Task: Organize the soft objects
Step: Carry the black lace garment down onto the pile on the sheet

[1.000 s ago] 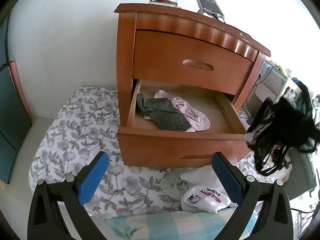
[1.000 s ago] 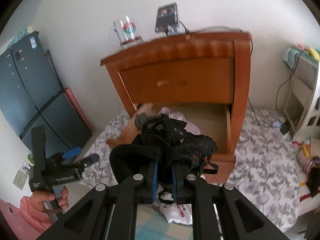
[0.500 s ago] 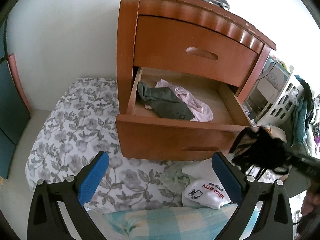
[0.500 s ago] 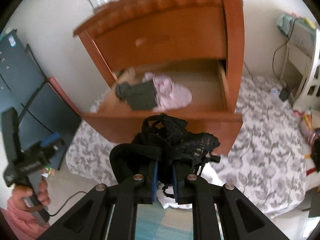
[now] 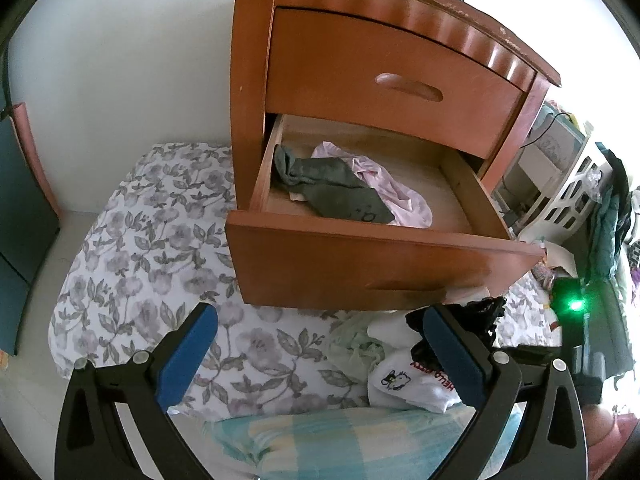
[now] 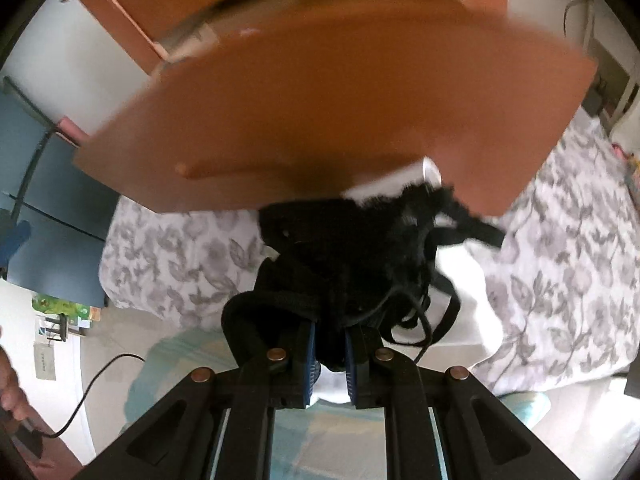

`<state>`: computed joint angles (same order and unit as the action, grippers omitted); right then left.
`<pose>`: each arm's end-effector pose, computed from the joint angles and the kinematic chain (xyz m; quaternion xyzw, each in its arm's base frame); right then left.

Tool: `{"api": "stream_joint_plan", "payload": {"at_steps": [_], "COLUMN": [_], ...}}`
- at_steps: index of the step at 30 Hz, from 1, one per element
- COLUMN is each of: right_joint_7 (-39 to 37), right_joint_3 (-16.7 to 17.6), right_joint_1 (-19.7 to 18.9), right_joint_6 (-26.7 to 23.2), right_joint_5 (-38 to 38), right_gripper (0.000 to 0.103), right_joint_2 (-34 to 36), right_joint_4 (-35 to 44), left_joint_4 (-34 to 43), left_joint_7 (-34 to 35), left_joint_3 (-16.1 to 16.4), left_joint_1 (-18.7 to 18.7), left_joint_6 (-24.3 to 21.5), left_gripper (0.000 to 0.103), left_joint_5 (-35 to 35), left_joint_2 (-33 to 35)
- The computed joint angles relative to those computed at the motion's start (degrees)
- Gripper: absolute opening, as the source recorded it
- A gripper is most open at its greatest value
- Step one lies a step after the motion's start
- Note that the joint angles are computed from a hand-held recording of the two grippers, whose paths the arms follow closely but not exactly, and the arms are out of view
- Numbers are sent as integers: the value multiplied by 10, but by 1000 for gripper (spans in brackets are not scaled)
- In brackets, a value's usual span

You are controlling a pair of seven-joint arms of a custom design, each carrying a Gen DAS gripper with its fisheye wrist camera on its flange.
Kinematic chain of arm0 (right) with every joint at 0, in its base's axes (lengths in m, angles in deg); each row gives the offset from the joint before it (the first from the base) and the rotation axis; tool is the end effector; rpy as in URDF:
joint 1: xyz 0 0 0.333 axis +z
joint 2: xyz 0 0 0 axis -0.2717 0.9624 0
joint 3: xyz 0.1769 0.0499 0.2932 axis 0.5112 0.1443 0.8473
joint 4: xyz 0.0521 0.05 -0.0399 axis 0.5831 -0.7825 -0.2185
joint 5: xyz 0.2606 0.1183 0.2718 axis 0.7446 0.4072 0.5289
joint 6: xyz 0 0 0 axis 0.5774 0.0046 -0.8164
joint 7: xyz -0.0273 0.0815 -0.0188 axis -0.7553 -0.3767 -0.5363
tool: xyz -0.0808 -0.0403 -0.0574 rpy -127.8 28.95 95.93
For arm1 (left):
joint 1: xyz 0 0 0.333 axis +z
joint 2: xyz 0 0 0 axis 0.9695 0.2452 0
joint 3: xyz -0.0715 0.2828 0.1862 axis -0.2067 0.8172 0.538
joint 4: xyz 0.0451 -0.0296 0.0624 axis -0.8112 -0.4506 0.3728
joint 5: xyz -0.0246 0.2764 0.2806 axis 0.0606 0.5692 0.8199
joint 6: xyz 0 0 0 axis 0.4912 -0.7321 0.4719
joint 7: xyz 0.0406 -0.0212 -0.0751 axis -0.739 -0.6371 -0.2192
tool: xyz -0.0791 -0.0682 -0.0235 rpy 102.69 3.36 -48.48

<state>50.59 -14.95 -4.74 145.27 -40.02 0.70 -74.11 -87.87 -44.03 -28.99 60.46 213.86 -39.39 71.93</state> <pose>0.6624 0.2255 0.2872 -0.8167 0.5471 0.0291 0.1814 0.5995 -0.2274 0.4123 -0.7766 0.5378 -0.2560 0.2052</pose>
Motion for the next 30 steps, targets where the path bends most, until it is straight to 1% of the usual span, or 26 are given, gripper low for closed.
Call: {"api": "stream_joint_plan", "payload": {"at_steps": [3,11,17,23,26,30], "right_joint_7": [18,30,45,65,67,75], "right_joint_3": [-11,-11,-17,-22,-22,-27], "right_joint_1": [5,2,9,15,14,17], "right_joint_6": [-12,-22,-26,-23,-21,-13], "right_joint_5": [-11,-22,-34,-48,-52,-62], "right_gripper": [14,14,15,20,21,31], "right_joint_2": [16,29,27,22,17,7], "right_joint_4": [10,21,24,19,15,5], "left_joint_4": [2,6,10,10,10,10], "left_joint_7": [5,27,41,48,48,47], "left_joint_3": [-1,-1,1,4,5,6], "left_joint_1": [1,0,-1,-4,-6,-7], "left_joint_6": [0,1,-1,-2,-2,-2], "left_gripper": [102,102,102,102,102,102], "left_joint_5": [-6,-28,-44,-50,-50,-49], "left_joint_2": [4,12,18,19,19,19]}}
